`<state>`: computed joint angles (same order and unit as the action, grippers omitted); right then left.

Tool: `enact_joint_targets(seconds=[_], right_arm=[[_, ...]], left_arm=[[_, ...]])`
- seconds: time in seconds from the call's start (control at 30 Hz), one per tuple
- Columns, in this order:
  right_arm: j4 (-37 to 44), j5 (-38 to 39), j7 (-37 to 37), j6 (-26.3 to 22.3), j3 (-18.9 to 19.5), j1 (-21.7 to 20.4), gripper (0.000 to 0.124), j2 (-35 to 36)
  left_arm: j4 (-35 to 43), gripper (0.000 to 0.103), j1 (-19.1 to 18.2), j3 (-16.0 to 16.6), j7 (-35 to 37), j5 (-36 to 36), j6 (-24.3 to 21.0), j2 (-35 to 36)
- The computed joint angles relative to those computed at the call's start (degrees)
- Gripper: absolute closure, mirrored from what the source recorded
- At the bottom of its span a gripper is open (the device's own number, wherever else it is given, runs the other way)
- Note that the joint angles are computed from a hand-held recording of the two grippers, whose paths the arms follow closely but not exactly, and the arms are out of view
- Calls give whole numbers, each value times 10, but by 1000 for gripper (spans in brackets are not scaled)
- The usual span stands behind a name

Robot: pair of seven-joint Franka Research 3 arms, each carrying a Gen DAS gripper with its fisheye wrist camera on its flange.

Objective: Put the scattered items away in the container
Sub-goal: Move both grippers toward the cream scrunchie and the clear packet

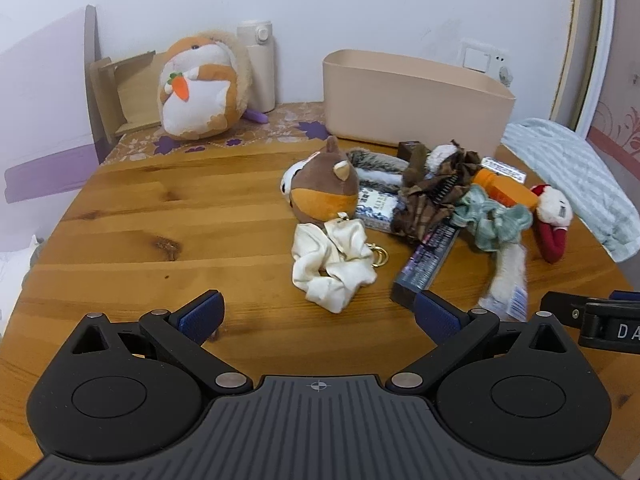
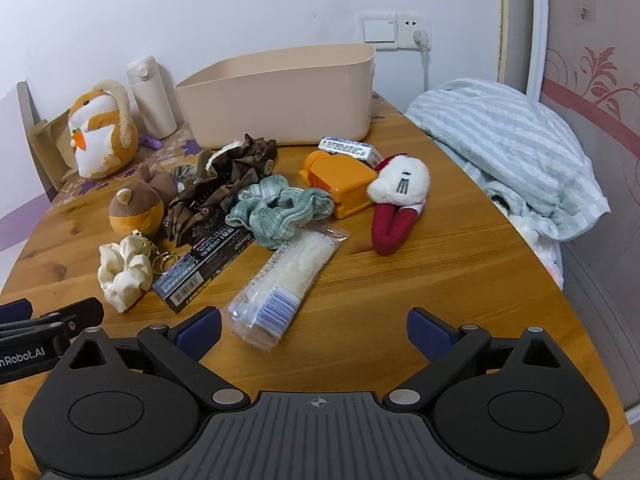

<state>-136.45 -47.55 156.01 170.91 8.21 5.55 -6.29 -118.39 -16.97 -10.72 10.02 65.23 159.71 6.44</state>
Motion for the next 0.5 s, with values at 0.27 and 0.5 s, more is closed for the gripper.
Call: enact_joint_targets(seconds=[0.27,0.5], right_arm=[[55,18,-18,-31,-29,38,27,55],[97,26,-21,-49,-62,75,29,93]], left_arm=[[40,0,0,14,33,-27,6,45],[76,0,-7,28,73,-68,11,81]])
